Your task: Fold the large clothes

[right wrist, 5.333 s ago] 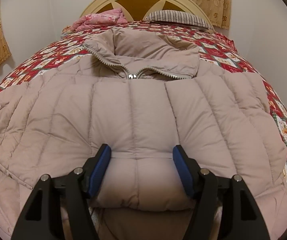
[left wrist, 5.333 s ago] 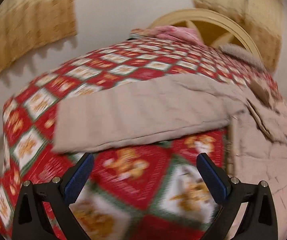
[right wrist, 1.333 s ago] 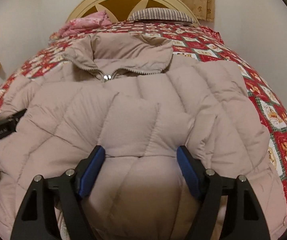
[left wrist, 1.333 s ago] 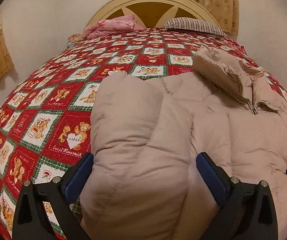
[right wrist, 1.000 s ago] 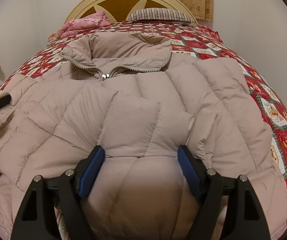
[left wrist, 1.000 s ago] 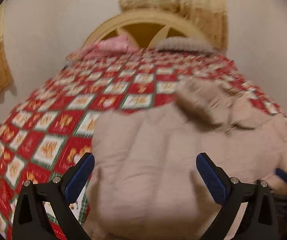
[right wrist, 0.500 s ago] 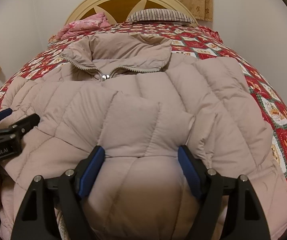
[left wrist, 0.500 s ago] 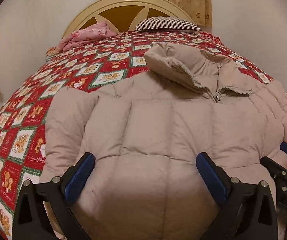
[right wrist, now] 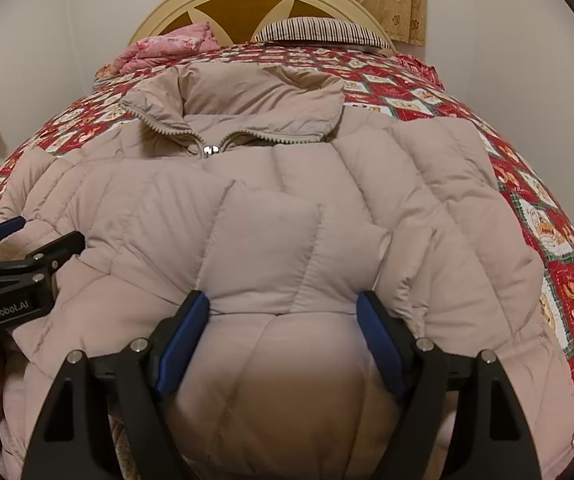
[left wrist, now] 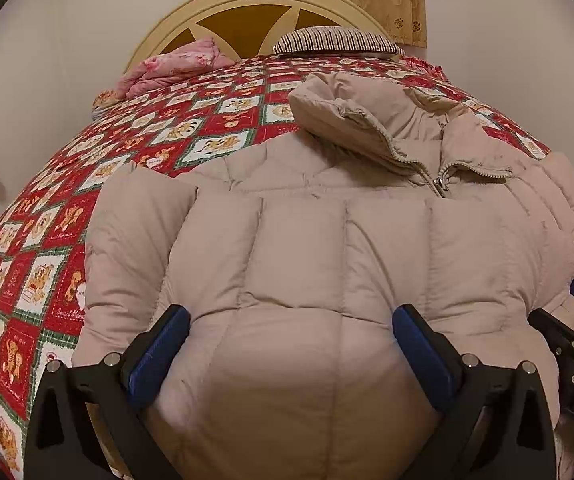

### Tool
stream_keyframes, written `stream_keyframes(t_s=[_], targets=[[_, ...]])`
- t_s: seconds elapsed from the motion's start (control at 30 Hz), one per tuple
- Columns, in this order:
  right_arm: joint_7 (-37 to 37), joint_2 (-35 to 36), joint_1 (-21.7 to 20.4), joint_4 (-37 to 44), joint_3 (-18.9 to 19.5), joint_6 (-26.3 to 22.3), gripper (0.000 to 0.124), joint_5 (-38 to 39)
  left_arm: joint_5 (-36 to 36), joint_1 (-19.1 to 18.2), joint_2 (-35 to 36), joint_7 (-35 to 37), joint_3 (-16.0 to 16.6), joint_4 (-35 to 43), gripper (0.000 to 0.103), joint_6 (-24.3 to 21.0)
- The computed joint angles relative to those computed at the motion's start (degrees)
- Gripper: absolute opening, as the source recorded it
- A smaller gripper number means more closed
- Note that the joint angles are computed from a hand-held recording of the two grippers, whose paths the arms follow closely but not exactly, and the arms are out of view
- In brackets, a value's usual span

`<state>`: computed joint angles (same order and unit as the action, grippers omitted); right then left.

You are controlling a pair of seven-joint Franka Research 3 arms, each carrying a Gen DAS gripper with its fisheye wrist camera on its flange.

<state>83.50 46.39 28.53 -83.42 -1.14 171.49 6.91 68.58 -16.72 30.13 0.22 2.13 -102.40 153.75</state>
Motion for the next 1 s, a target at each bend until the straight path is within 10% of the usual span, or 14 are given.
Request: stream_keyframes(t_s=[0.43,0.73,1.0], targets=[[2.11,0.50,2.11,0.64,-2.62,-0.46,0.081,-1.46,-1.71,-0.46,0.93,2.17,-0.02,1.23,0.102,-1.92],[-0.31,-3.84,-2.83,-3.87,3.08,4.39,0.072,3.09,-1.09,-0.58,1.04,1.75,0.22,1.37,0.102,-1.69],[-0.41,0.58,-0.11,1.96,0.14,-1.86,0.076,0.02,-1.01,-0.68,0.98,1.76,0.20,1.34,0.102,-2.02]])
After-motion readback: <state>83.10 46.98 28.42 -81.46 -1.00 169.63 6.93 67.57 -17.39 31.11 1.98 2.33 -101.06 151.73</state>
